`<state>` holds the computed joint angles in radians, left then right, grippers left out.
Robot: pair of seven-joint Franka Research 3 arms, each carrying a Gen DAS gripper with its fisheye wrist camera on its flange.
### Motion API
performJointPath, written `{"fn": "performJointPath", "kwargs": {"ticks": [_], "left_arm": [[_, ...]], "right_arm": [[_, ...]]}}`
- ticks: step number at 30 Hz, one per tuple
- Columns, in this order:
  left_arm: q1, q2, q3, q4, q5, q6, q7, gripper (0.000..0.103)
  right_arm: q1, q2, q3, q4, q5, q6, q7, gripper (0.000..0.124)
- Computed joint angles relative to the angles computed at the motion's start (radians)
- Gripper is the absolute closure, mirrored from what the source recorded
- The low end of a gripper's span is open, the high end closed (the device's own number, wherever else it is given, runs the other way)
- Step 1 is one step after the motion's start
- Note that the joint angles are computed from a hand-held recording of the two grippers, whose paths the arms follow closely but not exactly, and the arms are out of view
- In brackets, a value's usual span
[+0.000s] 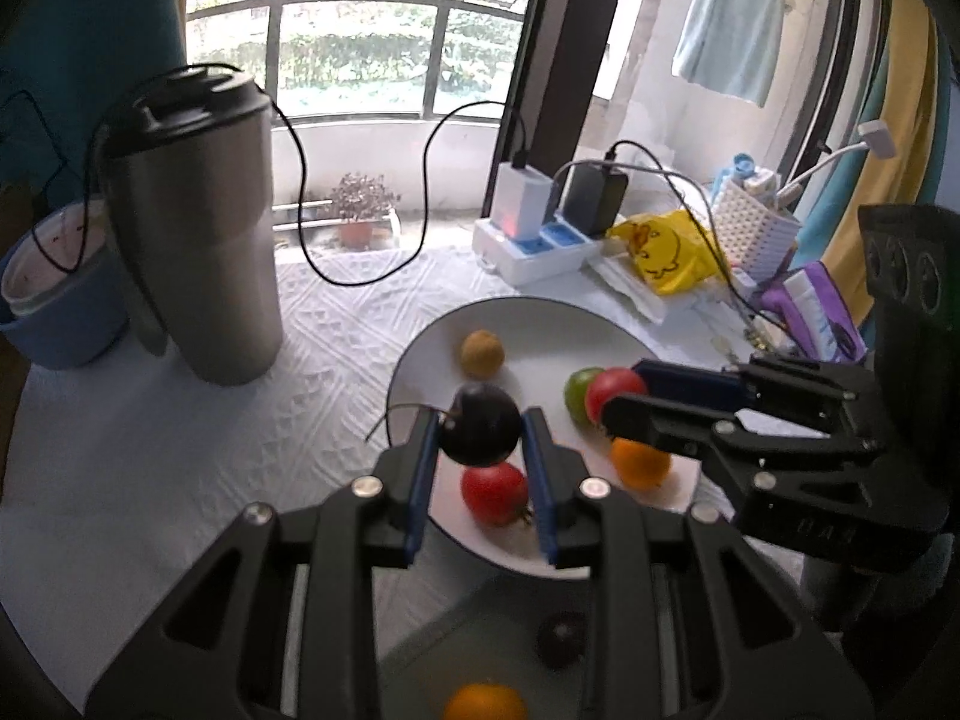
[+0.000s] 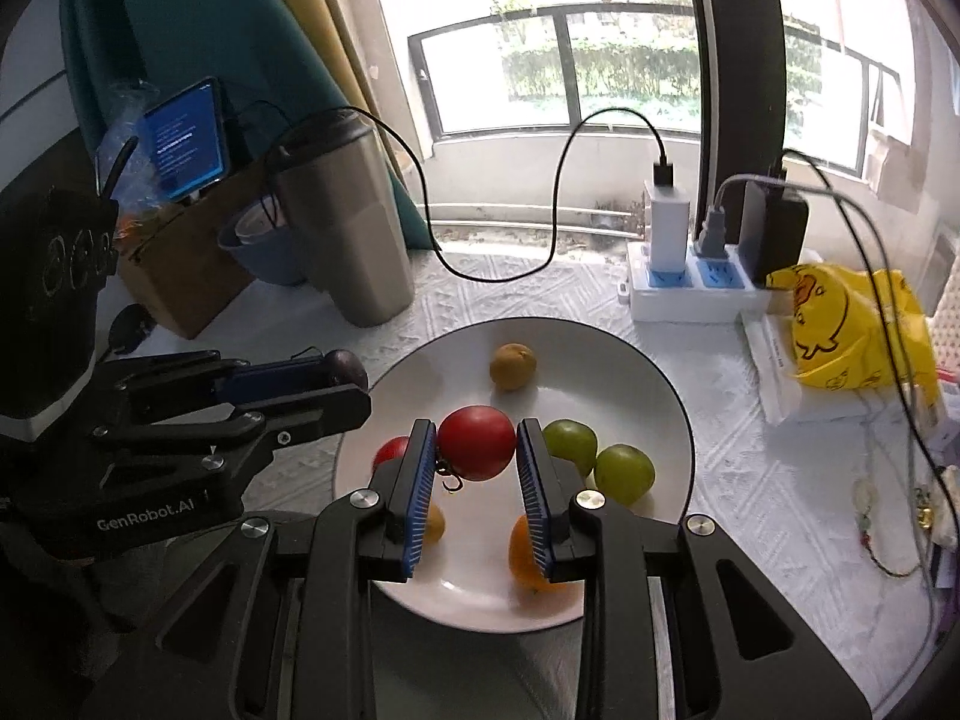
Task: Organize fruits
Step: 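Lower both fruits into the bowl and open both tools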
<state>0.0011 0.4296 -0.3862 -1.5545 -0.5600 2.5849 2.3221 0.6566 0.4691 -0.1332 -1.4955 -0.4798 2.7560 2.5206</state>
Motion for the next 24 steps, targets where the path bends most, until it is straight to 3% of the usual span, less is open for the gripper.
{"fn": "performJointPath", "kwargs": {"ticks": [6, 14, 21, 24], "left_arm": [[-0.024, 0.068, 0.015, 0.081, 0.074, -0.034, -0.055, 0.074], [-0.036, 0.124, 0.011, 0.159, 0.136, -0.102, -0.115, 0.073], [-0.018, 0.087, -0.003, 0.113, 0.119, -0.058, -0.111, 0.061], [-0.001, 0.057, -0.012, 0.083, 0.091, -0.043, -0.091, 0.060]], "right_arm": [[-0.033, 0.037, 0.021, 0.015, 0.072, 0.022, -0.051, 0.094], [-0.021, 0.047, -0.003, 0.007, 0.129, 0.057, -0.079, 0.094], [0.005, 0.032, -0.031, 0.002, 0.112, 0.041, -0.050, 0.086], [0.020, 0.015, -0.044, -0.005, 0.077, 0.037, -0.022, 0.086]]}}
